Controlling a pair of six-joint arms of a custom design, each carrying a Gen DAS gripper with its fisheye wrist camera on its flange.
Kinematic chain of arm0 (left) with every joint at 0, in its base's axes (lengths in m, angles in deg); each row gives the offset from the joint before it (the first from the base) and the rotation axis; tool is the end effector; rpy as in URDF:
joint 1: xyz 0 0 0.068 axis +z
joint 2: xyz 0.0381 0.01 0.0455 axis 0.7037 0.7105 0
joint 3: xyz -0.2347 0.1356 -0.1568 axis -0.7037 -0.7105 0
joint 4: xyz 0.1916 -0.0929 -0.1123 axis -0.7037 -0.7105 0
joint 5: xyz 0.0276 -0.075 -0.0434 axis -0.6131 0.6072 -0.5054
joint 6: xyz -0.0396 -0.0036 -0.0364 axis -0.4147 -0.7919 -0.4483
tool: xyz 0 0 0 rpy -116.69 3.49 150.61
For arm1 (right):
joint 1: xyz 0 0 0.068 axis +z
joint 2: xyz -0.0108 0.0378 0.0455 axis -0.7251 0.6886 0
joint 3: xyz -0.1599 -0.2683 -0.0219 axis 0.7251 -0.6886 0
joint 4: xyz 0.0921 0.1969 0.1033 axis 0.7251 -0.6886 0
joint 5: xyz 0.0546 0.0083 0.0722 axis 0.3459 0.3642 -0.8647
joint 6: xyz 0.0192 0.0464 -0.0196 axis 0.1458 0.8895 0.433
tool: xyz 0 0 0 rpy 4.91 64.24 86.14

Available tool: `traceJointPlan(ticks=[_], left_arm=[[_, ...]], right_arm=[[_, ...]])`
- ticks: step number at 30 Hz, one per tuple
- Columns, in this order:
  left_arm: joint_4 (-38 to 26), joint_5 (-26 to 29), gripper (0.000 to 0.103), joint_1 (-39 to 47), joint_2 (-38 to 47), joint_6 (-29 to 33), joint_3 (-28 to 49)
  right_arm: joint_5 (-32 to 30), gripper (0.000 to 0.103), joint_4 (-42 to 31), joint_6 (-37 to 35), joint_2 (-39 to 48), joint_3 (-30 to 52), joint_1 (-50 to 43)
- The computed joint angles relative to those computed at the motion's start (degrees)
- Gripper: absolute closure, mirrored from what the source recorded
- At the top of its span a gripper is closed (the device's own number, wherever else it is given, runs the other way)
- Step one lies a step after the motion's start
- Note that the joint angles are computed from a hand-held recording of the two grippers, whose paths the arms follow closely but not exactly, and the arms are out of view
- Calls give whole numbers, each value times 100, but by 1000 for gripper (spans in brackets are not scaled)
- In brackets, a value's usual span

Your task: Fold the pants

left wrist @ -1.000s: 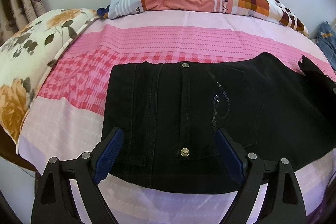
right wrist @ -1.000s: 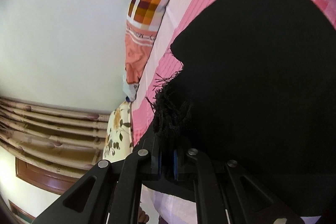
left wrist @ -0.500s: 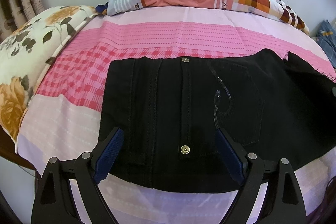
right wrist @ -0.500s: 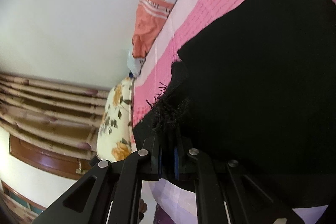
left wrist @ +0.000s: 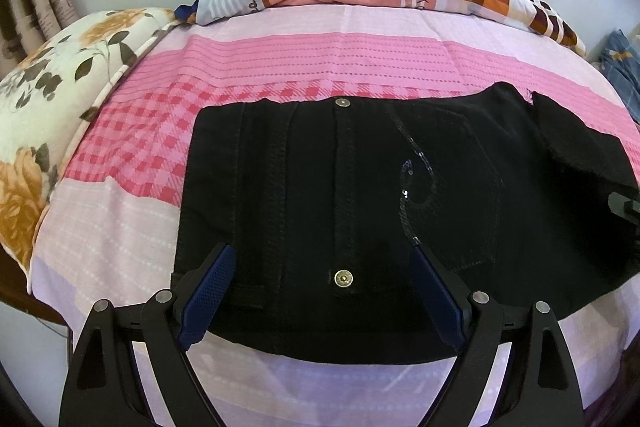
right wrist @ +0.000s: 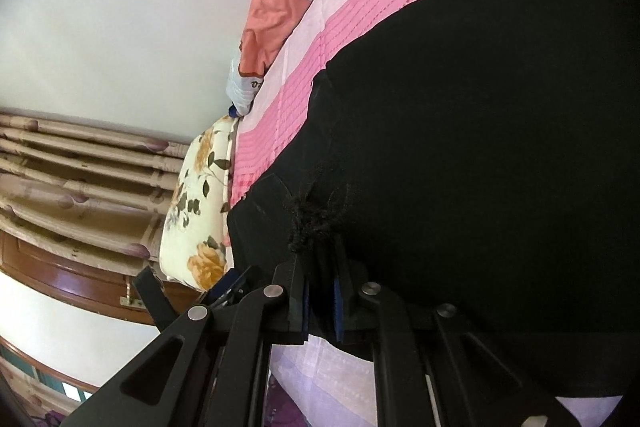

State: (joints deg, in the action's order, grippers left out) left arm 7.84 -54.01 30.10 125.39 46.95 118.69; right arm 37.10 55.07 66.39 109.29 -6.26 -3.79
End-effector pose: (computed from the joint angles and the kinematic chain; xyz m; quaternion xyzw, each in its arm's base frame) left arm 0.2782 -0.0756 0.1897 0.2681 0.9236 -0.0351 0.2718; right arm 0.1488 0.1316 0.1225 0.3405 0.7967 0.4240 0.2635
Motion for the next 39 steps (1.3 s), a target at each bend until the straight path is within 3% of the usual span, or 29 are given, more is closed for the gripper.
traceJointPlan(ticks=[7,25,36,39], left_arm=[[-23,-42,14,-73,20,19,-19],[-25,-79,14,-69,130,50,20],[-20,-92,14,-82,127,40,9],[-12,-98,14,-83,138,44,10]], right_arm=[[-90,92,251,11,357,56,53],[-292,92,-157,-279,336,391,64],[-444,82,267,-272,564,342,54],[-629,79,698,-200,812,255,38]])
